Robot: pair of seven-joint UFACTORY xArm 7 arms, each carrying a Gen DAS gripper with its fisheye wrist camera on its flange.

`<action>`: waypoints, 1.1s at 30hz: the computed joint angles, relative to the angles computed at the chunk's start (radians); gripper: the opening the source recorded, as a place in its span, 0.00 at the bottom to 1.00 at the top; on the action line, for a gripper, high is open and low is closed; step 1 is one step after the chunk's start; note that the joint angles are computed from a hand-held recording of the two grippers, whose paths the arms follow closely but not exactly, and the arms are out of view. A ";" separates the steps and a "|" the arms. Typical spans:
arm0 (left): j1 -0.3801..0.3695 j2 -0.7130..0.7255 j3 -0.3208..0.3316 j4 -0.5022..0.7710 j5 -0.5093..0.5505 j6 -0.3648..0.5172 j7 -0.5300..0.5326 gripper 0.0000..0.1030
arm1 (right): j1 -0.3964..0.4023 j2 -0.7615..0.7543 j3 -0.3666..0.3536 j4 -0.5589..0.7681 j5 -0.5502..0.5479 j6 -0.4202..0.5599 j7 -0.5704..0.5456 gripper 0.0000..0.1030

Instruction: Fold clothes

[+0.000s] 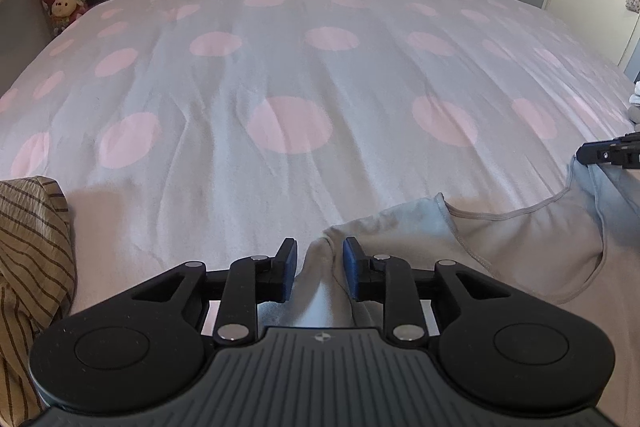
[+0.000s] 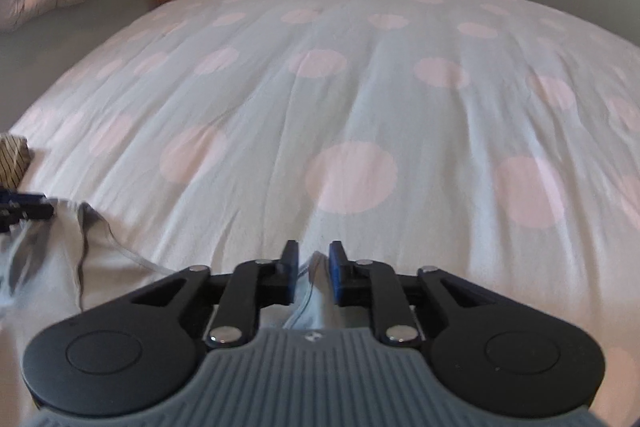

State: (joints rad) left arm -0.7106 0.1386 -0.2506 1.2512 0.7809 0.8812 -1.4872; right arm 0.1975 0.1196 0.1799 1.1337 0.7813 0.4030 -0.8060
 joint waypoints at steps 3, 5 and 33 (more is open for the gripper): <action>-0.002 -0.006 -0.001 -0.003 0.022 -0.002 0.017 0.40 | -0.022 -0.026 -0.006 0.008 0.081 0.013 -0.080 0.41; -0.003 -0.007 -0.001 -0.001 0.041 0.002 0.017 0.41 | -0.025 -0.038 -0.022 0.009 0.057 0.012 -0.092 0.41; 0.004 -0.080 -0.030 -0.035 0.120 0.030 -0.110 0.03 | -0.001 -0.153 -0.082 -0.151 -0.099 -0.134 -0.101 0.08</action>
